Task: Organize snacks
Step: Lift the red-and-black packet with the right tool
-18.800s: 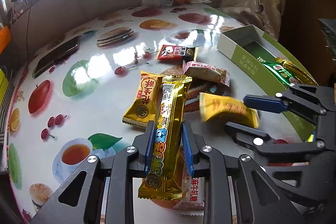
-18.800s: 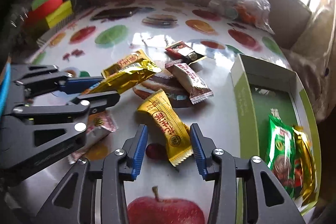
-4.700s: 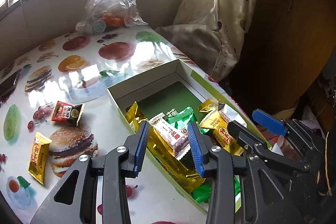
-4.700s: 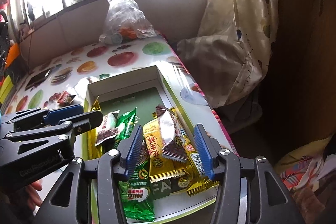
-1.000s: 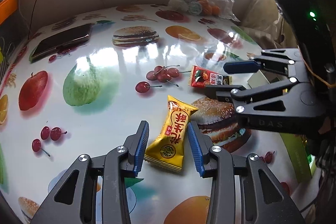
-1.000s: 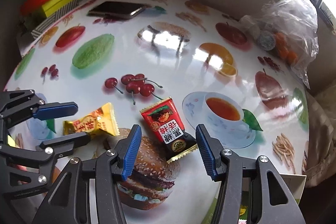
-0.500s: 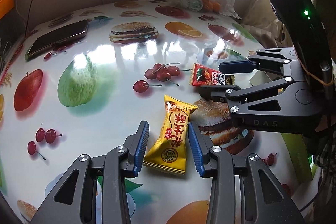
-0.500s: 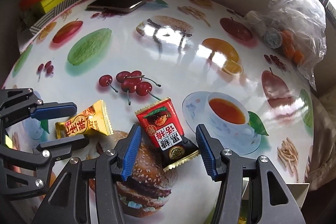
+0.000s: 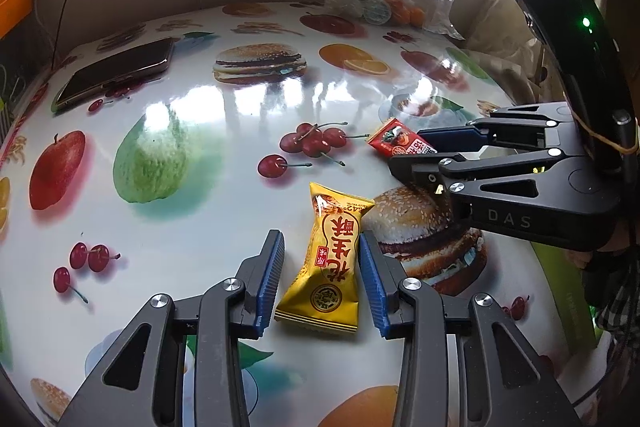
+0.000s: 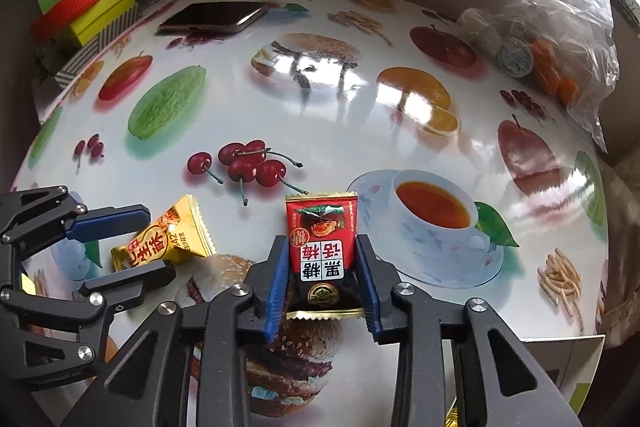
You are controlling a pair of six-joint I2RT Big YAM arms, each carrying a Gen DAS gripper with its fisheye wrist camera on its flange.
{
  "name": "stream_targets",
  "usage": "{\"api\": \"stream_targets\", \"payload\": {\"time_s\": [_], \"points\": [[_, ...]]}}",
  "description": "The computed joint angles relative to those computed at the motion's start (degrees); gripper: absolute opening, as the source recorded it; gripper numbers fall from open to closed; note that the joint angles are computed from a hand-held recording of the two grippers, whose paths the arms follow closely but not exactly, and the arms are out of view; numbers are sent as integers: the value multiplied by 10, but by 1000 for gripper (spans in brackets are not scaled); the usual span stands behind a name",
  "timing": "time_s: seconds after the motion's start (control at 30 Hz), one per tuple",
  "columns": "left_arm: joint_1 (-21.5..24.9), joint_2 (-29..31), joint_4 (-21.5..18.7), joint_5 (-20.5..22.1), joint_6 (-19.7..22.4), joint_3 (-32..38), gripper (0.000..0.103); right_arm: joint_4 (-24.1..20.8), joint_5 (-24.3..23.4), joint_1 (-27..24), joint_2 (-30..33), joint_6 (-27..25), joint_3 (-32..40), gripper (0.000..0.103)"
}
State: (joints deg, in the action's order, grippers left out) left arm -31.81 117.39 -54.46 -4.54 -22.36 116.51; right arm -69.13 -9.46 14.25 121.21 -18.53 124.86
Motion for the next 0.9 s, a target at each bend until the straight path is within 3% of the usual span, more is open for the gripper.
{"api": "stream_targets", "payload": {"time_s": [0.1,0.57,0.9], "points": [[0,1,-1,0,2,1,26,6,2,0,-3,5,-6,29],[-4,-4,6,-16,-6,-5,24,31,15,3,-22,53,-36,23],[-9,-24,21,-33,-11,-31,24,59,-10,5,-60,77,-92,23]]}}
